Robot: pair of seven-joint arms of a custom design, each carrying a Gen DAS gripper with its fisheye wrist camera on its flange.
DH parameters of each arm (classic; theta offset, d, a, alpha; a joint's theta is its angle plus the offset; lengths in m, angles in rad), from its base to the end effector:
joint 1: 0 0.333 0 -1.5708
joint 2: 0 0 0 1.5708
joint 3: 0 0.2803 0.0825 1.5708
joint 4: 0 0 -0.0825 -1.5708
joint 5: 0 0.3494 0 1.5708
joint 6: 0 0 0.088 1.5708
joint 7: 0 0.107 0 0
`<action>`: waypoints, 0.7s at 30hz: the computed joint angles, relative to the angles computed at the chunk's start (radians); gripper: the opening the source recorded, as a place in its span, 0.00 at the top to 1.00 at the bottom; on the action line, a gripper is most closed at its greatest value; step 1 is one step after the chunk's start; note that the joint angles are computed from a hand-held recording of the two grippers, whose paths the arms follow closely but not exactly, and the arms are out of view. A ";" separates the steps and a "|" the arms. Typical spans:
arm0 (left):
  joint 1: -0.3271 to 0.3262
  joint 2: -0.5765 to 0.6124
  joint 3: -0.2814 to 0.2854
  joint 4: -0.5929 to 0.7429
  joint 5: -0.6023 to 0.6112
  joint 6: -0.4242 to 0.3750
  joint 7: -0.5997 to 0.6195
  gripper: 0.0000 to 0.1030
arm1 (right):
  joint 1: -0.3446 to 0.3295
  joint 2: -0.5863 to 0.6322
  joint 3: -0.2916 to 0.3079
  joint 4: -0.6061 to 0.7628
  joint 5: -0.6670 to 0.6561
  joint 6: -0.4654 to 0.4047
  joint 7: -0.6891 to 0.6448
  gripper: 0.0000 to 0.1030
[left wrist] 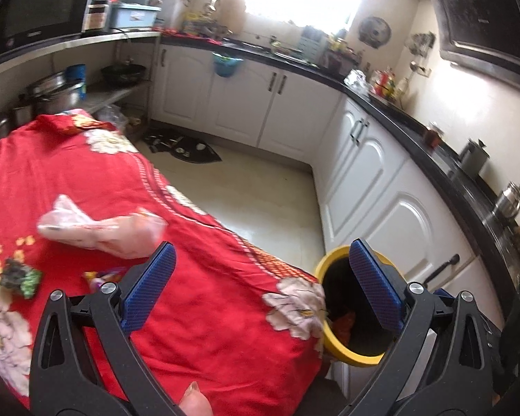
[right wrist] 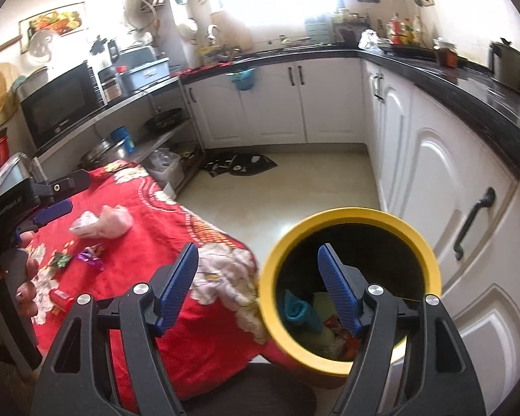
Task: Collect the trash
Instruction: 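Move both tools back toward the remaining trash on the red cloth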
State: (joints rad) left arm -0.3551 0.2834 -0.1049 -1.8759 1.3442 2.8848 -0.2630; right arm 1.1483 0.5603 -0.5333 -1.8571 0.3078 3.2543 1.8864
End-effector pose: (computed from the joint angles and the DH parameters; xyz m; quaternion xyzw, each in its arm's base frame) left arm 0.5199 -0.3157 0.3972 -0.6848 0.5711 -0.3909 0.2283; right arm 0.5164 0.3908 0.3596 -0.6847 0.5718 -0.1936 0.4084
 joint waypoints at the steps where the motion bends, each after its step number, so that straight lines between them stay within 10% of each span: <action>1: 0.001 -0.021 0.008 -0.023 0.019 -0.001 -0.029 0.11 | -0.005 0.002 0.009 0.010 -0.004 -0.002 -0.005 0.33; 21: 0.190 -0.298 -0.057 -0.338 0.195 -0.044 -0.310 0.11 | -0.181 0.125 0.273 0.349 -0.240 -0.136 -0.008 0.33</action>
State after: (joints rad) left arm -0.1655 -0.0146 -0.1616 -2.2139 1.5390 2.8408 -0.5734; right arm 0.9675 0.6856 -0.2604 -1.5084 0.0679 3.1185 1.8779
